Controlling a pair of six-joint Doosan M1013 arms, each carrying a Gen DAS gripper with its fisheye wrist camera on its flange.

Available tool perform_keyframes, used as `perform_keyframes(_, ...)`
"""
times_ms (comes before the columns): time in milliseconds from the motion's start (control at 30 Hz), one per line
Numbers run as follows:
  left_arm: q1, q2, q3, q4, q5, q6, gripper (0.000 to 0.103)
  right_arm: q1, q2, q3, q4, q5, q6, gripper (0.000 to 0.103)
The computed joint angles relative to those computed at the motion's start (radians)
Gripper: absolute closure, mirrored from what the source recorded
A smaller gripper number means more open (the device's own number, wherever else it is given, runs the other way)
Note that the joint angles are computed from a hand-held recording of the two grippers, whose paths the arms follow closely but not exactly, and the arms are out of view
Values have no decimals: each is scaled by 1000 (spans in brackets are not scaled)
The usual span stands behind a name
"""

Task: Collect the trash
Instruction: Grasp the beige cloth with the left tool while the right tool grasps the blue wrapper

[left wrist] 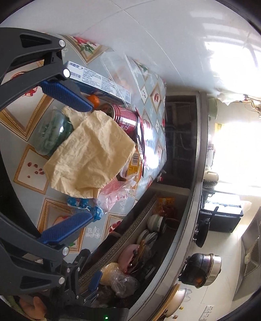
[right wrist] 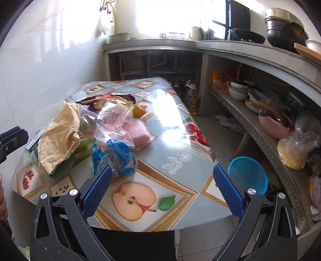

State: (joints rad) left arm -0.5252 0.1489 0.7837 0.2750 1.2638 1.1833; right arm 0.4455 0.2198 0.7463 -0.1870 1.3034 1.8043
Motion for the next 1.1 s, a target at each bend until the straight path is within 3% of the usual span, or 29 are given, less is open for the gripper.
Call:
perform_keyframes(200, 38, 109, -167, -111, 170, 202, 5, -32, 45, -62, 148, 44, -62, 8)
perform_keyframes(467, 41, 196, -255, -43, 271, 384, 6, -49, 67, -79, 196, 81, -58, 8)
perform_keyframes(700, 43, 239, -299, -8, 346, 443, 36, -53, 76, -78, 203, 113, -55, 8)
perform_keyframes(833, 38, 229, -280, 5, 335, 440, 51, -53, 85, -91, 208, 128, -56, 8)
perform_keyframes(1100, 41, 196, -242, -8, 277, 406, 70, -50, 85, -92, 205, 130, -58, 8)
